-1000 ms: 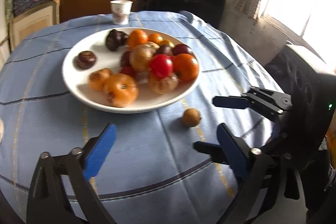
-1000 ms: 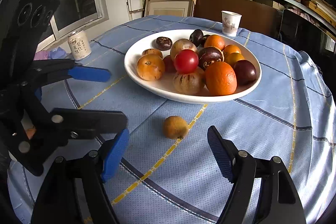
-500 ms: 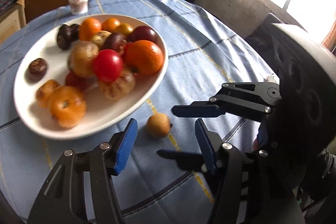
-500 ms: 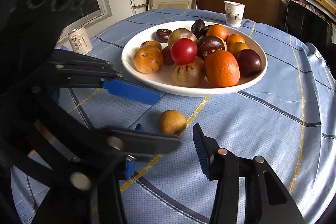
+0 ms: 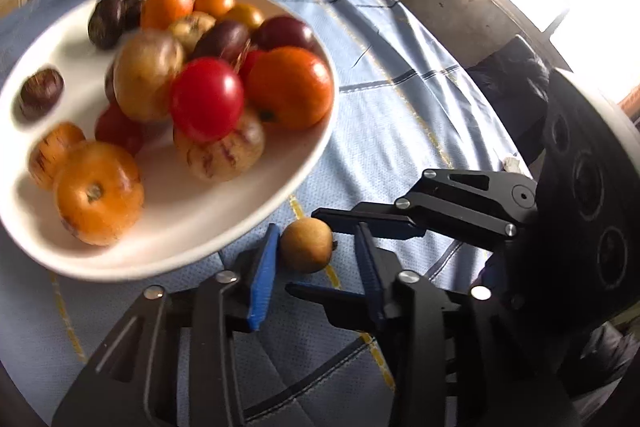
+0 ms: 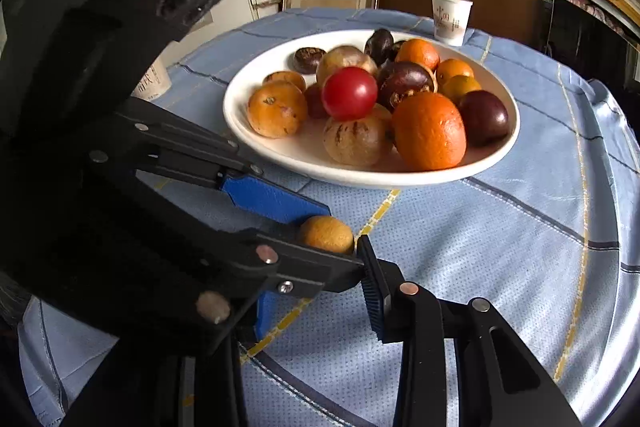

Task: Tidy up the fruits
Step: 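Grasp the small tan round fruit with the left tool, then carry the tan fruit over the white plate and open the left tool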

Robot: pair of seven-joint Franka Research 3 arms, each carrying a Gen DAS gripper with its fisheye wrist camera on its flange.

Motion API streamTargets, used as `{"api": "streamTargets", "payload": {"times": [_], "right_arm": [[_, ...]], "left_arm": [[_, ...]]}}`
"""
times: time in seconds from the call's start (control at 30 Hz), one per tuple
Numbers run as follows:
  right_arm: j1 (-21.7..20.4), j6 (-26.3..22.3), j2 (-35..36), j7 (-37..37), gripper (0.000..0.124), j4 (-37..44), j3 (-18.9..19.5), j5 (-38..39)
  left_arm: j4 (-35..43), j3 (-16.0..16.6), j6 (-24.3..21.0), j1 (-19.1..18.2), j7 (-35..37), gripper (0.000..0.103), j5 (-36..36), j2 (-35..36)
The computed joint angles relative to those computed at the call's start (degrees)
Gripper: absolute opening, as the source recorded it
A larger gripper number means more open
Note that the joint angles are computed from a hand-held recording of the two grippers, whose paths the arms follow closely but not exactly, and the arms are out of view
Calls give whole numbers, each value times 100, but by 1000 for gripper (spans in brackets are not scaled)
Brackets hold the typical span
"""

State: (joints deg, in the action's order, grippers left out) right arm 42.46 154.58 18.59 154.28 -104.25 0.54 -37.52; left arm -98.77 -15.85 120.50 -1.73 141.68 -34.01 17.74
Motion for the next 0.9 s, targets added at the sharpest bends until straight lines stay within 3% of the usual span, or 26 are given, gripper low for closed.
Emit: {"api": "streamTargets", "payload": {"times": [0.13, 0.37, 0.5, 0.6, 0.7, 0.83, 0.9], "right_arm": [[14, -14, 17, 55, 37, 28, -35, -26], [195, -98, -111, 576, 35, -13, -138, -846], [-10, -160, -97, 433, 32, -32, 63, -565], [-132, -127, -93, 275, 42, -99, 147, -142], [-102, -52, -110, 254, 42, -129, 107, -139], [-105, -47, -110, 89, 30, -136, 136, 0], [-83, -75, -109, 61, 30, -126, 119, 17]], "left_arm": [[107, -24, -142, 21, -30, 27, -65, 71], [-105, -16, -89, 86, 312, 25, -346, -189], [-201, 39, 141, -15, 302, 25, -273, -210], [-33, 56, -83, -6, 143, 25, -183, -49], [-79, 34, -18, 1, 182, 25, -178, -82], [-63, 28, -93, 40, 207, 25, -247, -79], [-48, 35, -126, 78, 206, 25, -326, -85]]}}
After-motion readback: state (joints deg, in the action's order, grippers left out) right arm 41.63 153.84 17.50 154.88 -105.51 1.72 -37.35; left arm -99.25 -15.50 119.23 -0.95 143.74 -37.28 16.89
